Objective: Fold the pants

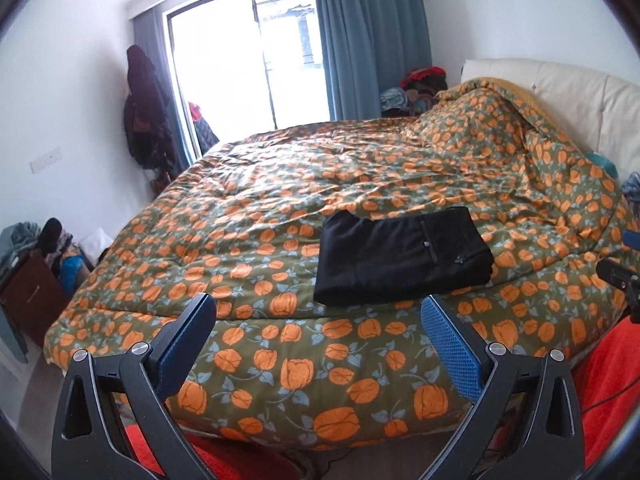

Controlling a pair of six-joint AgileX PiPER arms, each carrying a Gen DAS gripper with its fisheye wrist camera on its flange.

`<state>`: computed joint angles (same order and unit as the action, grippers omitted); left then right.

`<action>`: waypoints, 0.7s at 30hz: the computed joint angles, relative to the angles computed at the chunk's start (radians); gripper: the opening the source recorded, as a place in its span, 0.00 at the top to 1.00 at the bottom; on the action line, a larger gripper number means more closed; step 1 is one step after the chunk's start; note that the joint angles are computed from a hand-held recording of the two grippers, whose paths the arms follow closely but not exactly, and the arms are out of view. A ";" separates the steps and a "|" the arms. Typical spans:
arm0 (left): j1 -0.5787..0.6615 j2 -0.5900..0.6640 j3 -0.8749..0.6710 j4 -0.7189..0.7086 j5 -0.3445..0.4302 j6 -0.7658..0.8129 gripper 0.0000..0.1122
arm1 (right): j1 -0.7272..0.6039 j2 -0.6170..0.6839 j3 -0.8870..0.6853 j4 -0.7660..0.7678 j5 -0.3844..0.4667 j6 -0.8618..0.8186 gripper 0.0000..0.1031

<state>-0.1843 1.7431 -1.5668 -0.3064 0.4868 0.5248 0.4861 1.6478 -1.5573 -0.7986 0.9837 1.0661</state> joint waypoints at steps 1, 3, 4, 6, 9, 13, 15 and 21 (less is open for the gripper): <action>0.008 -0.033 0.036 -0.025 -0.002 0.029 0.09 | 0.028 0.001 -0.016 0.020 0.039 -0.008 0.00; 0.023 -0.086 0.090 -0.057 0.001 0.071 0.09 | 0.069 -0.003 -0.029 0.063 0.090 -0.032 0.00; 0.027 -0.109 0.110 -0.053 0.005 0.075 0.09 | 0.097 -0.007 -0.028 0.062 0.119 -0.023 0.00; 0.028 -0.147 0.144 -0.031 0.015 0.052 0.09 | 0.153 -0.025 -0.019 0.035 0.161 0.003 0.00; 0.016 -0.183 0.170 -0.002 0.043 -0.008 0.09 | 0.216 -0.046 0.019 0.005 0.181 0.049 0.00; -0.047 -0.200 0.166 0.186 0.094 -0.204 0.09 | 0.210 -0.037 0.034 0.073 0.144 0.026 0.00; -0.070 -0.187 0.145 0.254 0.144 -0.240 0.09 | 0.190 -0.033 0.014 0.128 0.121 -0.008 0.00; -0.075 -0.090 0.031 0.326 0.265 -0.305 0.09 | 0.164 0.034 -0.111 0.171 0.207 -0.040 0.00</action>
<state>-0.2594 1.6534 -1.5358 0.0195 0.7520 0.2201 0.6506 1.6813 -1.6682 -0.6280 1.1909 1.0266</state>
